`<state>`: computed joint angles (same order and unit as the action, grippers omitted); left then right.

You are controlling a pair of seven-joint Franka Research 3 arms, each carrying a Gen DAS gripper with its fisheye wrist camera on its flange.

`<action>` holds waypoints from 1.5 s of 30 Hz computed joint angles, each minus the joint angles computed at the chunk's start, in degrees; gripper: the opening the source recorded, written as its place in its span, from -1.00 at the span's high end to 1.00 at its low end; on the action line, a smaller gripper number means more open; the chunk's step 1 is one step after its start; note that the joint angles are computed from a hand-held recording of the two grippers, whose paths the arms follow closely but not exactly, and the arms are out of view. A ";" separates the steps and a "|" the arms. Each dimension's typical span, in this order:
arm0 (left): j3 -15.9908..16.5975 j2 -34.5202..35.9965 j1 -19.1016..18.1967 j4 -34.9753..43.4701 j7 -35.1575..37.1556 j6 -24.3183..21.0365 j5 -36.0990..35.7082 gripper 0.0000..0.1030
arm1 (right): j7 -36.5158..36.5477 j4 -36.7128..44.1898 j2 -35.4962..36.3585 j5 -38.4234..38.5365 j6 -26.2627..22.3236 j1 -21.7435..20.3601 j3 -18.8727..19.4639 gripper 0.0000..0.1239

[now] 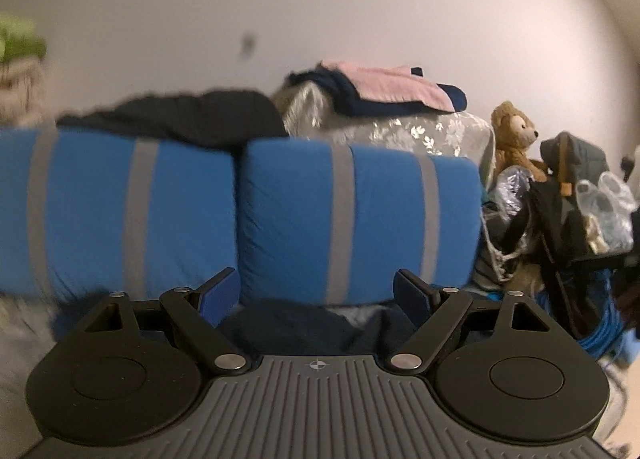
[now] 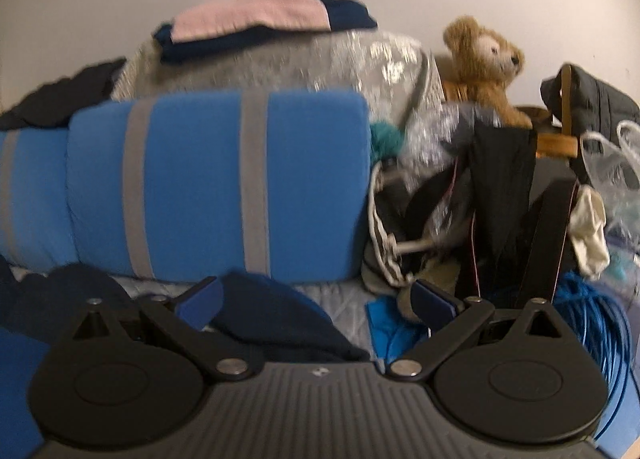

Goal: Fold clothes

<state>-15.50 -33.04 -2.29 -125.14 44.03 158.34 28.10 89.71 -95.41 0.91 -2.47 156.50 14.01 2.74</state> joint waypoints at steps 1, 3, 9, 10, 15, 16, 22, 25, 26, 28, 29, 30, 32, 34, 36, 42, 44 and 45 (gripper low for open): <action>-0.30 0.29 0.08 -0.92 -1.32 0.99 -0.36 -0.64 | 1.15 -0.36 0.41 -1.07 0.10 -0.04 -0.12 -0.66; -0.89 1.31 0.06 -2.30 -3.55 2.29 -1.00 -0.64 | 3.19 -0.97 1.38 -2.55 0.11 -0.06 -0.41 -0.66; 4.56 5.17 -5.81 -8.25 -3.29 12.42 -6.64 -0.64 | 4.92 -1.55 4.91 -3.43 -0.16 0.12 -1.42 -0.66; 5.20 5.43 -6.14 -9.32 -2.82 14.67 -7.45 -0.64 | 4.79 -1.57 5.44 -3.21 -0.17 0.16 -1.56 -0.66; 8.16 6.08 -8.33 -14.75 -2.57 23.36 -12.03 -0.64 | 4.12 -0.87 8.19 -1.93 0.51 0.43 -2.25 -0.66; 9.64 6.31 -10.04 -15.54 -2.49 23.98 -13.54 -0.64 | 4.35 -0.52 9.05 -2.27 1.05 0.59 -2.56 -0.66; 19.61 7.43 -22.66 -14.30 6.14 22.10 -20.93 -0.64 | 10.26 1.92 14.68 -5.37 4.14 2.62 -5.68 -0.66; 22.00 8.02 -26.07 -14.09 9.96 23.15 -23.65 -0.64 | 14.24 4.61 17.76 -7.23 2.81 3.83 -7.60 -0.65; 22.96 8.13 -27.29 -14.07 11.04 23.26 -24.72 -0.64 | 14.27 4.91 18.32 -6.14 2.73 3.42 -7.24 -0.63; 24.23 8.05 -29.13 -14.48 12.64 23.48 -26.80 -0.64 | 10.75 3.93 18.57 -0.48 5.32 0.89 -4.30 -0.40; 25.08 8.29 -30.20 -14.29 13.37 23.29 -27.83 -0.64 | 7.98 3.27 18.40 3.23 6.36 -0.62 -2.31 -0.10; 25.87 8.54 -31.29 -14.15 14.05 23.20 -28.96 -0.64 | 3.58 3.07 18.27 8.48 6.22 -2.91 0.73 0.21; 28.57 8.49 -34.51 -14.10 16.10 23.29 -31.48 -0.64 | -0.68 2.93 17.83 13.78 5.47 -3.83 2.56 0.50; 30.45 8.31 -36.89 -14.35 17.82 24.04 -33.47 -0.64 | -2.86 2.27 16.99 15.73 5.75 -2.91 2.36 0.69; 31.58 8.10 -38.40 -14.63 18.94 24.66 -34.70 -0.64 | -3.89 1.96 16.10 17.53 5.20 -1.99 2.16 0.75; 34.67 7.57 -42.23 -14.79 20.42 24.97 -37.45 -0.64 | -11.45 1.30 12.53 23.09 2.29 -0.72 3.69 0.80; 35.65 7.47 -43.35 -14.76 20.71 25.06 -38.20 -0.64 | -13.84 1.14 11.34 24.37 1.23 0.00 4.03 0.82; 36.15 7.42 -43.92 -14.74 20.84 25.10 -38.55 -0.64 | -14.68 0.96 10.67 24.69 0.71 0.48 4.08 0.82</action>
